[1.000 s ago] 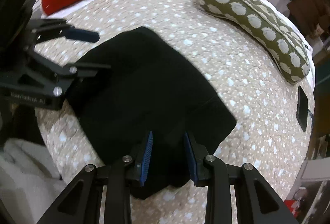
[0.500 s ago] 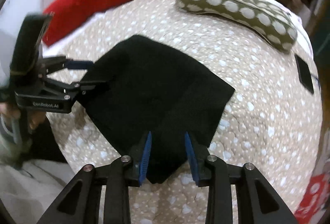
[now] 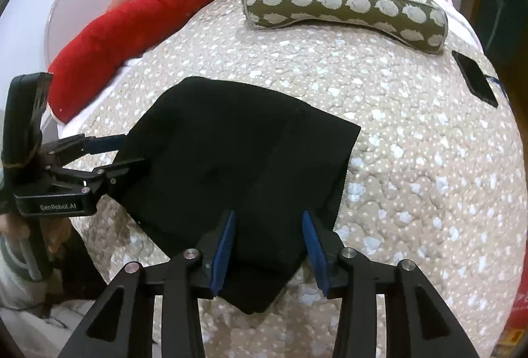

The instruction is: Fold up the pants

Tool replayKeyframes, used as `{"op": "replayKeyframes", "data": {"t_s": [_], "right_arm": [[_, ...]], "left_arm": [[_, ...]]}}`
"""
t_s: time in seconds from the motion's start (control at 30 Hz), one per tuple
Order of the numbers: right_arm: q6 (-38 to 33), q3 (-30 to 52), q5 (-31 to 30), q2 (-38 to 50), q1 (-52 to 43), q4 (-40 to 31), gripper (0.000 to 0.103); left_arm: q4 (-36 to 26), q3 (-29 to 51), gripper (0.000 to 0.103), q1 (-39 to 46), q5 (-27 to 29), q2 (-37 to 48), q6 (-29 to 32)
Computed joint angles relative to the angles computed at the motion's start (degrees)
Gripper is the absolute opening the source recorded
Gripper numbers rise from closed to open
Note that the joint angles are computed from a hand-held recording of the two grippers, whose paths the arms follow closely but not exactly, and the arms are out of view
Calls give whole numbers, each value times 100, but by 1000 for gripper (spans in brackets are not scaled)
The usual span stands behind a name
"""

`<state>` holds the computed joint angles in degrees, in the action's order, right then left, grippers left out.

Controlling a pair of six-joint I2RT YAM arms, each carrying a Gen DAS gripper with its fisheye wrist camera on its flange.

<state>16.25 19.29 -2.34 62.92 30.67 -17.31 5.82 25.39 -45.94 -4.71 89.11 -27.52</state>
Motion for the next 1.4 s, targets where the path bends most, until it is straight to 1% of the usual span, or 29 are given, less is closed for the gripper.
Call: {"op": "replayKeyframes", "data": {"t_s": [0.2, 0.3, 0.5, 0.6, 0.8, 0.97, 1.13, 1.3, 1.4], "right_arm": [[-175, 451, 300, 629, 285, -133, 42], [-260, 551, 518, 769, 469, -246, 43], [-500, 608, 235, 707, 158, -464, 45], [-492, 663, 370, 853, 269, -431, 46], [-495, 768, 636, 1091, 496, -383, 48], [-566, 769, 612, 1096, 448, -381, 48], [-529, 708, 573, 1060, 428, -303, 48], [-520, 690, 581, 1058, 440, -273, 48], [-529, 652, 517, 975, 382, -281, 48]], "left_arm": [[47, -29, 79, -23, 26, 24, -52], [44, -40, 79, -9, 36, -7, 3], [36, -93, 79, 241, 171, -133, 68], [96, -95, 79, 314, 282, -58, 41], [207, -54, 79, 182, 253, 111, -15], [244, -8, 79, 117, 251, 188, -54], [261, 16, 79, 250, 458, 243, -51], [269, 29, 79, 263, 466, 267, -24], [213, 40, 79, 337, 561, 236, 25]]}}
